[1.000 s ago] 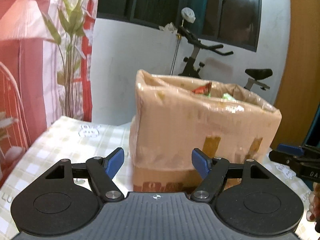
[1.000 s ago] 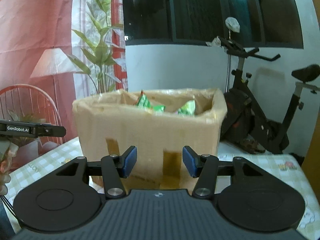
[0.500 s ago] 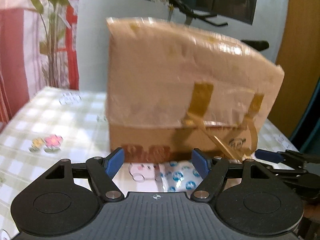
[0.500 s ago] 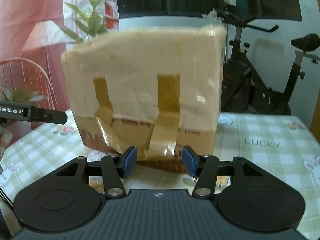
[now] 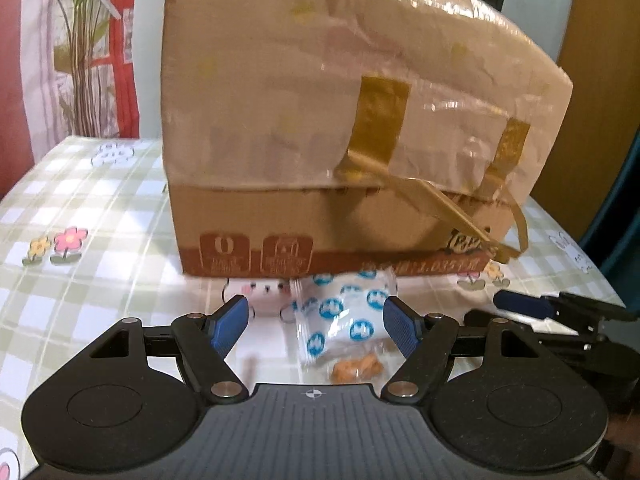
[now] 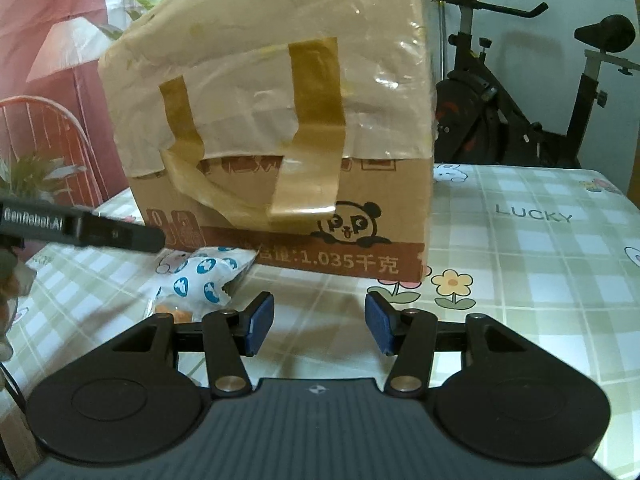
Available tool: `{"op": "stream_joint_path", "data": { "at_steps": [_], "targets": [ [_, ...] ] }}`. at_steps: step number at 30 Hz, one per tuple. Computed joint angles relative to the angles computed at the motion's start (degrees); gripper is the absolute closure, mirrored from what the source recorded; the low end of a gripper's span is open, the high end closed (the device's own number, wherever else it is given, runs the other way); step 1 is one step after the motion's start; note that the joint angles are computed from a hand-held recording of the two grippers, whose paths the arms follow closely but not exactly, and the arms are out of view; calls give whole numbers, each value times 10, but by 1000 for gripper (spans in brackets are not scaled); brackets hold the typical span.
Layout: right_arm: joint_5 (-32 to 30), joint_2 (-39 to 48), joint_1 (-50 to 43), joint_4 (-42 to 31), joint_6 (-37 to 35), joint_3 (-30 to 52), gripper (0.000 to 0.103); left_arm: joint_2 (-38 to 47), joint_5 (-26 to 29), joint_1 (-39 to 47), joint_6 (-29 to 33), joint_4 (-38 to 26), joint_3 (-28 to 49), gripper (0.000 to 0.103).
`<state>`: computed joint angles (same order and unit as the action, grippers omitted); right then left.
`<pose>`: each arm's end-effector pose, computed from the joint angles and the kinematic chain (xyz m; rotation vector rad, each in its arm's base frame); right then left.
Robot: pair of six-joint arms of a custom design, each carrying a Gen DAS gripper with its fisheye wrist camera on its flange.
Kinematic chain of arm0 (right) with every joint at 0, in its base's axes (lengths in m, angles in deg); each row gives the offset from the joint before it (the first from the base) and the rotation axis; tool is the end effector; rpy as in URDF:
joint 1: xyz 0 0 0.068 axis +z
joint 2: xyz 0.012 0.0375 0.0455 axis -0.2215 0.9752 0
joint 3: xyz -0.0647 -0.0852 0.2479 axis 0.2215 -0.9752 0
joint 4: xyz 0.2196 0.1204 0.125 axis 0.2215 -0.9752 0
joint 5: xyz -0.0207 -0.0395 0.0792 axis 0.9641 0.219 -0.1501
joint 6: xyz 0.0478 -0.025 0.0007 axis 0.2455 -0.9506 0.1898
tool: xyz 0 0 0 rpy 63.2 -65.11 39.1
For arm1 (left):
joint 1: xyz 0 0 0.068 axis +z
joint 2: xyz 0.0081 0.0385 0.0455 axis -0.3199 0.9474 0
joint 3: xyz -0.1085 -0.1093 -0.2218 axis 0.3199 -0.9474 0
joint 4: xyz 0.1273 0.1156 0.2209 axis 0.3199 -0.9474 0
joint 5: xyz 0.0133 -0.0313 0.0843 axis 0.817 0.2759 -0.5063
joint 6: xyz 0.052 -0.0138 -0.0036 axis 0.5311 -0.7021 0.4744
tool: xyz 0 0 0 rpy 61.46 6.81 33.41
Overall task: Organize snacks
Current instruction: 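Move both open tools back to the last snacks beside the box, then grasp the blue-dotted white pack with the right tool while the left tool grasps the peanut-candy pack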
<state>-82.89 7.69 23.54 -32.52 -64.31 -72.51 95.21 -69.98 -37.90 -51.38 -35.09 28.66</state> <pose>0.1835 0.1381 0.0971 -0.4987 2.1122 0.5673 0.1515 -0.0442 0.1414 -0.2135 2.2738 -0.1255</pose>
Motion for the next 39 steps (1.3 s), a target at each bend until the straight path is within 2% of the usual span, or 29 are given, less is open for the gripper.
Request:
{"op": "stream_joint_path", "data": {
  "at_steps": [3,4,6,8,11,14,20,25,27,32,37,39],
  "targets": [
    [0,1,2,-1,5,0,49,-9,2,-18,-11,-5,-13,31],
    [2,0,2,2,5,-2,49,-18,8,-24,-9,-4,-21,34],
    [2,1,3,2,4,-2,49,-21,26,-24,1,4,-26,47],
    [0,1,3,7,3,-4,49,-17,33,-27,10,16,-28,50],
    [0,2,3,10,7,-5,49,-1,45,-29,27,43,-29,51],
    [2,5,6,14,12,-5,49,56,75,-23,40,78,-19,51],
    [5,7,10,17,13,-5,49,122,79,-18,33,125,-20,51],
    [4,6,11,14,11,-5,49,113,91,-9,27,114,-26,51],
    [4,7,12,12,10,-3,49,77,93,-7,26,83,-33,51],
    [4,9,13,9,7,-1,49,49,101,-16,15,57,-36,51],
    [4,10,15,7,7,0,49,78,54,-43,34,74,-25,52],
    [4,9,15,6,6,0,49,114,34,-55,46,84,-11,62]
  ]
}}
